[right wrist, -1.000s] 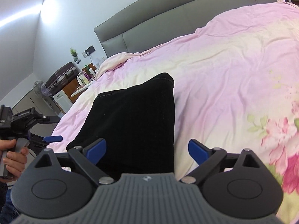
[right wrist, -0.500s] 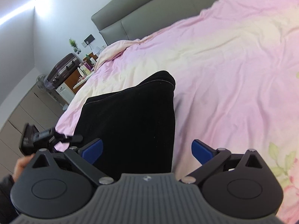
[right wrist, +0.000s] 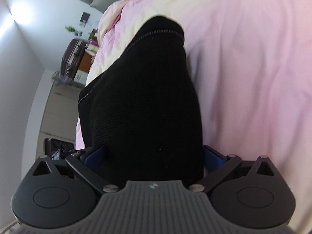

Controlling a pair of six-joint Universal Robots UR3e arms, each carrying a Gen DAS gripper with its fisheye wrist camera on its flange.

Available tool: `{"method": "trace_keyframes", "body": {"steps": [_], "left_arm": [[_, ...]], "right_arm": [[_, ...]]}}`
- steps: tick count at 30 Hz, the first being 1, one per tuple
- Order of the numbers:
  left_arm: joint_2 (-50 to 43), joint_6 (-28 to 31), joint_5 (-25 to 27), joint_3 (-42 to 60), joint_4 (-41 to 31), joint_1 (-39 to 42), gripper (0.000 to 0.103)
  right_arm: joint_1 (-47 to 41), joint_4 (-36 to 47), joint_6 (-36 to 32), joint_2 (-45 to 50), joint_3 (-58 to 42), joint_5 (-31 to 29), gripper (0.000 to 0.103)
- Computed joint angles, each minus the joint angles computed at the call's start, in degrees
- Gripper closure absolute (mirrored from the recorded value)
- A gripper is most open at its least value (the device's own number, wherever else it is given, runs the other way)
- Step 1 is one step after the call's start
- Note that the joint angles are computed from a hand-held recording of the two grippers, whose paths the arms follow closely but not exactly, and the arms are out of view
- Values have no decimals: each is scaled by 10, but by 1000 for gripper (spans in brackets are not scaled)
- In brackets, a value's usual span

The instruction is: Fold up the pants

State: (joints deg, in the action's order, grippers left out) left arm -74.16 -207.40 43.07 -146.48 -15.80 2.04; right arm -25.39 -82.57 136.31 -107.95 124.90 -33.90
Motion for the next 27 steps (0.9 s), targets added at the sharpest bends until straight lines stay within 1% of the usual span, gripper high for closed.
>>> {"method": "trace_keyframes", "body": {"steps": [2, 5, 7, 8, 9, 11, 12, 13, 15, 16, 17, 18, 19, 20, 21, 22, 23, 24, 25, 27], "left_arm": [[-18, 28, -3, 23, -31, -4, 0], [-48, 63, -9, 68, -85, -10, 0], [-60, 76, -13, 81, -101, -9, 0], [-56, 79, -19, 76, -105, -6, 0], [-63, 73, -25, 75, -93, -6, 0], [-67, 66, -23, 74, -66, -20, 0], [-71, 56, -14, 75, -50, -29, 0], [-68, 50, -9, 70, -40, -33, 0], [-38, 55, -22, 40, -33, -19, 0], [-20, 57, -29, 22, -31, -9, 4], [-1, 58, -39, 4, -32, 3, 9], [16, 60, -50, -10, -34, 12, 12], [33, 53, -63, -25, -31, 21, 18], [54, 48, -74, -35, -36, 28, 23], [75, 42, -80, -39, -42, 31, 24], [103, 37, -86, -41, -59, 35, 25], [133, 36, -100, -43, -84, 42, 31], [163, 34, -115, -45, -110, 48, 31], [198, 29, -120, -39, -143, 47, 31], [260, 19, -124, -26, -197, 39, 31]], "right_arm": [[14, -9, -11, 61, -10, 20, 5], [30, 16, -51, 140, -44, 38, 5], [40, 19, -62, 169, -58, 47, 5], [46, -1, -48, 174, -54, 55, 5], [52, -30, -26, 172, -43, 65, 5], [67, -105, 28, 158, -12, 82, 5], [73, -135, 46, 152, -2, 84, 5], [76, -148, 50, 144, 5, 83, 5], [64, -113, 7, 117, 12, 85, 11], [56, -91, -11, 106, 13, 90, 20], [47, -68, -24, 88, 19, 91, 25], [40, -45, -33, 71, 24, 92, 26], [33, -21, -40, 51, 25, 91, 28], [28, -1, -40, 31, 25, 92, 29], [22, 30, -45, 15, 19, 92, 29], [23, 51, -36, -2, 13, 97, 30], [15, 96, -47, -19, 0, 96, 30], [6, 142, -60, -36, -14, 94, 30], [-10, 209, -86, -52, -38, 89, 31], [-51, 357, -158, -81, -87, 69, 31]]}}
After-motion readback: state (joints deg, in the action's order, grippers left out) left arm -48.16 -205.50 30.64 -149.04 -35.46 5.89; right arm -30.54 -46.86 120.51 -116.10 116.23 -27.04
